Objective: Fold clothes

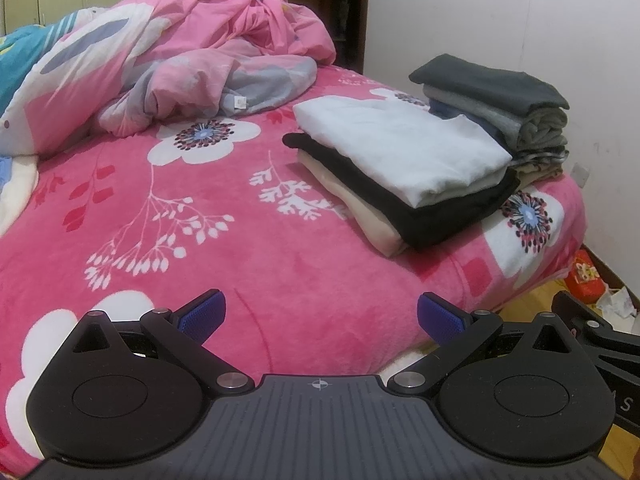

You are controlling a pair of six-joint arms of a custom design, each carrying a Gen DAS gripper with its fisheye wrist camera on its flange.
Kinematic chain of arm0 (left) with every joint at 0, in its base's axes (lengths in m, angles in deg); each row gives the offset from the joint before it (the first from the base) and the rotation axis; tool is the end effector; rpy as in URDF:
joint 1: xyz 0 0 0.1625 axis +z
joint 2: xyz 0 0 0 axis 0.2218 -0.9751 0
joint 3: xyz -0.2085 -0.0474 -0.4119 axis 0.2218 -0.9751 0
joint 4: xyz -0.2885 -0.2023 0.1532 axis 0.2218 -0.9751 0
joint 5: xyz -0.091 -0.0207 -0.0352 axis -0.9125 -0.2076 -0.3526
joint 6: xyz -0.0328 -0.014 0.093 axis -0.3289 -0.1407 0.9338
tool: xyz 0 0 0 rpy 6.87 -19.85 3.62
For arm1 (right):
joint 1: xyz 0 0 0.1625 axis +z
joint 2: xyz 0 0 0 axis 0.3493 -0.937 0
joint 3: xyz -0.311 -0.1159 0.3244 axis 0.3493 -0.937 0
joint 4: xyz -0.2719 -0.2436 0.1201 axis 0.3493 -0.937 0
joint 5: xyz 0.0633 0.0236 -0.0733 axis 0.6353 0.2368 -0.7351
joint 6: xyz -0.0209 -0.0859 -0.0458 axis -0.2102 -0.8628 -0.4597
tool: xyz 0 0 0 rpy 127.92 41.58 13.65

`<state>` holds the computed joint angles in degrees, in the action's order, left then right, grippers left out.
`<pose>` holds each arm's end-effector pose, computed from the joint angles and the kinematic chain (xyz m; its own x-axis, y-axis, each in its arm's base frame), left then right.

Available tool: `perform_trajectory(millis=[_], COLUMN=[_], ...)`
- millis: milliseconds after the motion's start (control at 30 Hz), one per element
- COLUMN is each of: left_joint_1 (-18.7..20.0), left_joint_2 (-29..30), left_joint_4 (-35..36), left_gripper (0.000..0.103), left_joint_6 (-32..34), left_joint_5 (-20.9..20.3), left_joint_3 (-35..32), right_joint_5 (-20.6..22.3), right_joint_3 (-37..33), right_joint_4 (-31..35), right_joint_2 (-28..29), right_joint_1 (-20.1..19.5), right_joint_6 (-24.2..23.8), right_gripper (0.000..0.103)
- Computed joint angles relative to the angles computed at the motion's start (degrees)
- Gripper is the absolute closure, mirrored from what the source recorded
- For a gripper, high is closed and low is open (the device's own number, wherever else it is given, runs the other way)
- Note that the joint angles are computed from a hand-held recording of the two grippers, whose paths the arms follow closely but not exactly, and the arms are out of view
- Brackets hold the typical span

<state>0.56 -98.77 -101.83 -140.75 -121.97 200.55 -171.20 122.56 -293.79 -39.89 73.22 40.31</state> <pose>-0.4669 -0.3312 -0.0034 -0.7111 0.1358 -0.6898 0.5867 0.6553 -0.4758 0.0906 -0.3002 0.3846 -0.5988 0.2797 0.7504 -0.5601 0.5235 -0.6421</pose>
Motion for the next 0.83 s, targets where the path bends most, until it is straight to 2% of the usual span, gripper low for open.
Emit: perform_trajectory(millis=[833], left_joint_1=[0.13], left_joint_2=[-0.24], left_joint_4=[1.38], left_gripper=[0.0], left_joint_6=[-0.79], left_joint_5=[0.28], left_joint_3=[-0.13], right_joint_5=[0.04], right_joint_3=[-0.07], right_joint_4=[-0.23], right_joint_2=[0.77], right_joint_1=[0.57], right_joint_6=[0.33], right_gripper=[0.0])
